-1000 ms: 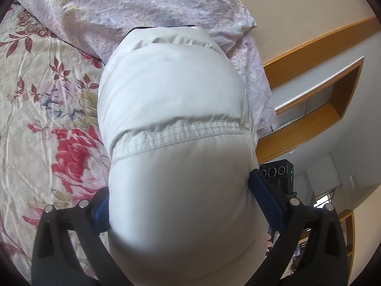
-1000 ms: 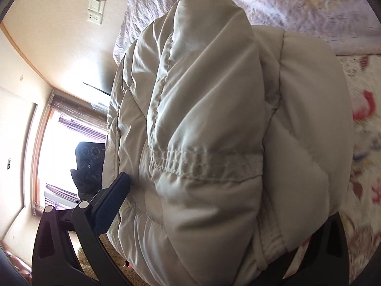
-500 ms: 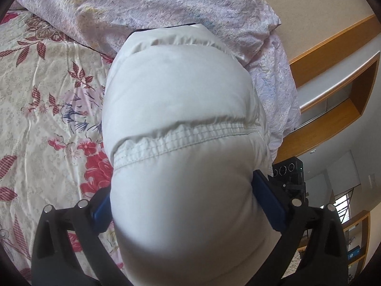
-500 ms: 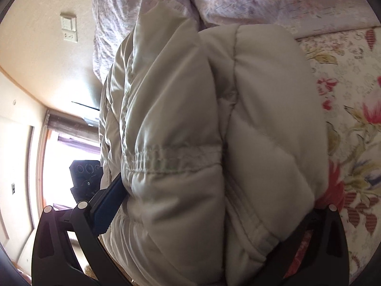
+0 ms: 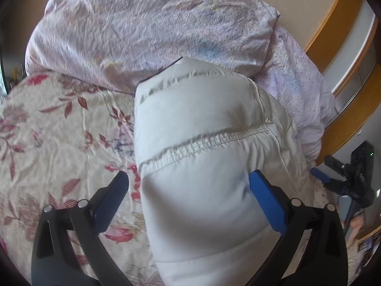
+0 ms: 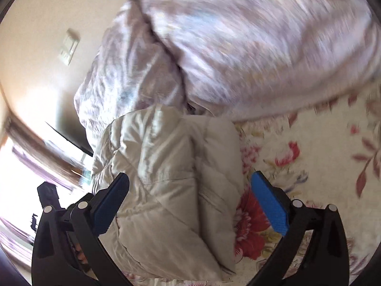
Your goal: Fold large clothes
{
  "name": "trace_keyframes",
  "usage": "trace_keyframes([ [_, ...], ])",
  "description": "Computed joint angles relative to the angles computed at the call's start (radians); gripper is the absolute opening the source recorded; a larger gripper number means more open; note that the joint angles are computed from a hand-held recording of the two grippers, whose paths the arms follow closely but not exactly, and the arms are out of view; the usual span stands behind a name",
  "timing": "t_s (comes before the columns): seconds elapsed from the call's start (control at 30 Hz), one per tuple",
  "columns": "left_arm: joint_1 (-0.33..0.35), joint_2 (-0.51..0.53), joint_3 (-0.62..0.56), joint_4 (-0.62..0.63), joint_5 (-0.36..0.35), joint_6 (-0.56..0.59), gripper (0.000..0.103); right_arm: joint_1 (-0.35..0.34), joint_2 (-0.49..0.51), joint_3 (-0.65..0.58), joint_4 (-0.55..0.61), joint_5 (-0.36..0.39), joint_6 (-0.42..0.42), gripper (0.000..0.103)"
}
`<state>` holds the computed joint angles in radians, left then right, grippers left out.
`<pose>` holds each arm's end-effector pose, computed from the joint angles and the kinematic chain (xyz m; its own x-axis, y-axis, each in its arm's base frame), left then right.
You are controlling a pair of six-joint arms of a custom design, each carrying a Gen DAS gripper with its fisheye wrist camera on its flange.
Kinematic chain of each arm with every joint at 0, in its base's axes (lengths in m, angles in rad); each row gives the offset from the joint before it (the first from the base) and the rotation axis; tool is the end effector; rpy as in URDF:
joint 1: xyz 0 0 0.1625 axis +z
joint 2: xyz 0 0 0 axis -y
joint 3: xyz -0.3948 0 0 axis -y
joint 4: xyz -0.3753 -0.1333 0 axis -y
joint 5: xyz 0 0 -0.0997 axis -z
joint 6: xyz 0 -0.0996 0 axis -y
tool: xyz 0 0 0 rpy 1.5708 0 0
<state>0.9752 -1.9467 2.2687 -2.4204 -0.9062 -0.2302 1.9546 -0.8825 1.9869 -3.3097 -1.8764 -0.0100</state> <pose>-0.0277 -0.3880 0.3934 -0.9146 0.0165 -0.4039 0.2835 0.7385 -0.6118 0.3041 -0.4770 0.1148 -0.9480 -0.1992 0.2482 -0.3111 0.7448 -0.5903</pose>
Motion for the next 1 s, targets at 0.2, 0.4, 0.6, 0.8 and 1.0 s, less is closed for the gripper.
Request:
trace_keyframes([
  [0.2, -0.125, -0.012, 0.043, 0.016, 0.2, 0.045, 0.101, 0.116, 0.146, -0.116, -0.042, -0.182, -0.171, 0.088],
  [0.4, -0.166, 0.039, 0.061, -0.086, 0.247, 0.104, 0.101, 0.19, 0.256, -0.222, -0.082, -0.313, -0.242, 0.065],
  [0.6, -0.155, 0.133, 0.047, -0.181, 0.238, 0.167, 0.101, 0.219, 0.383, -0.339, -0.222, -0.437, -0.414, 0.059],
  [0.8, -0.139, 0.229, 0.057, -0.309, 0.265, 0.255, 0.101, 0.181, 0.424, -0.362, -0.257, -0.478, -0.468, 0.057],
  [1.0, -0.116, 0.306, 0.054, -0.384, 0.285, 0.287, 0.101, 0.137, 0.417, -0.359, -0.198, -0.447, -0.429, 0.061],
])
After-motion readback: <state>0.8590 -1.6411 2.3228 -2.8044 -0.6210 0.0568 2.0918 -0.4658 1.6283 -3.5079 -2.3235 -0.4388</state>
